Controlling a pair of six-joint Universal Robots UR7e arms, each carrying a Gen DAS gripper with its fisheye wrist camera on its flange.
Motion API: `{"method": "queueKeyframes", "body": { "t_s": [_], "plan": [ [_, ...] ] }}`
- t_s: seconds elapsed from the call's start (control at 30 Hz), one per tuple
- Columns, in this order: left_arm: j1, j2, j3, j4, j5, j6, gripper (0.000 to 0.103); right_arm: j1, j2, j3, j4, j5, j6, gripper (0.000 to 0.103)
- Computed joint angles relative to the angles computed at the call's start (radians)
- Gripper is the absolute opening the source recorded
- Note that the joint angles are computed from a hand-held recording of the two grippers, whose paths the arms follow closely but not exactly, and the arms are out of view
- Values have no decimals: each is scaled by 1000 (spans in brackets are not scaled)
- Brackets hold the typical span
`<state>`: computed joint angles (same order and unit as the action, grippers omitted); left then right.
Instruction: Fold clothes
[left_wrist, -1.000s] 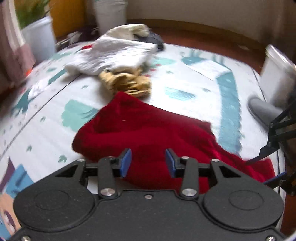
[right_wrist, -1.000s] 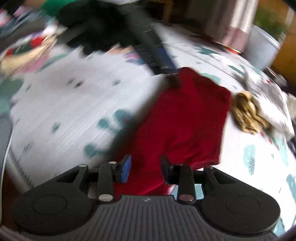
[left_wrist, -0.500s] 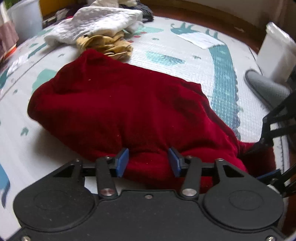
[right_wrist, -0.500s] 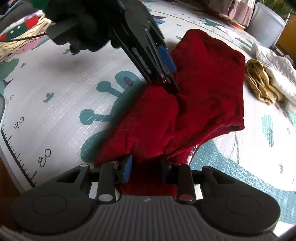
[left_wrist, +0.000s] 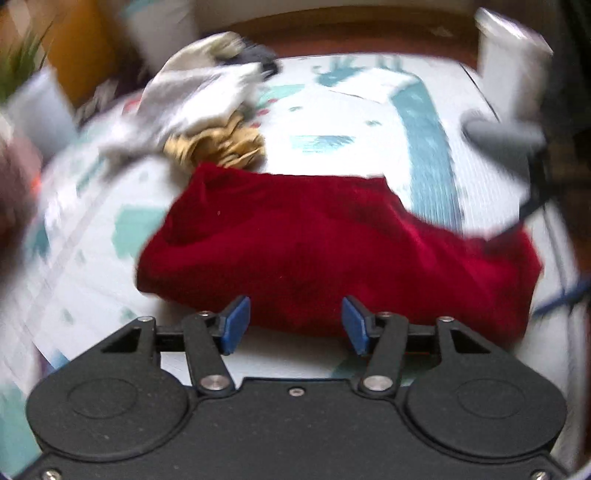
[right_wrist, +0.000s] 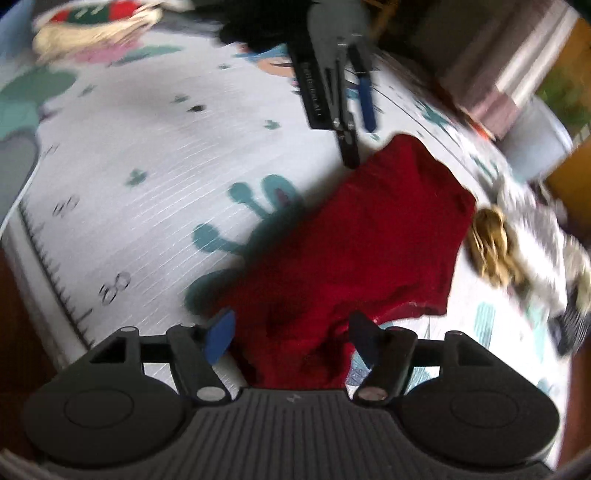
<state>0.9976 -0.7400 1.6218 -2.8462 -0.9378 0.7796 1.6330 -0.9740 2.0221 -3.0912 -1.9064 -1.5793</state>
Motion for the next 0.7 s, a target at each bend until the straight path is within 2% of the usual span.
{"method": "queueKeyframes", "body": {
  "t_s": [0.1,0.23,0.43,0.5,0.57,0.63,0.7],
  "plan": [
    [-4,-4,56,-58,4,166,57,-4,11,44,-77,-22,-123,70],
    [4,-3,87,-82,-12,197,57,-6,32,57,-124,-51,-167,70],
    [-3,13,117,-147,-7,380,57,10,76,14,-116,-128,-109,70],
    [-6,16,97,-111,-6,370,57,8,68,10,-96,-116,-85,70],
    [-4,22,65,-87,-6,315,57,5,40,-1,-12,-92,-12,70],
    [-5,30,46,-92,-2,315,57,5,37,0,-20,-92,-23,70],
    [-8,44,38,-122,13,385,57,2,35,4,-39,-87,-39,70]
  ]
}}
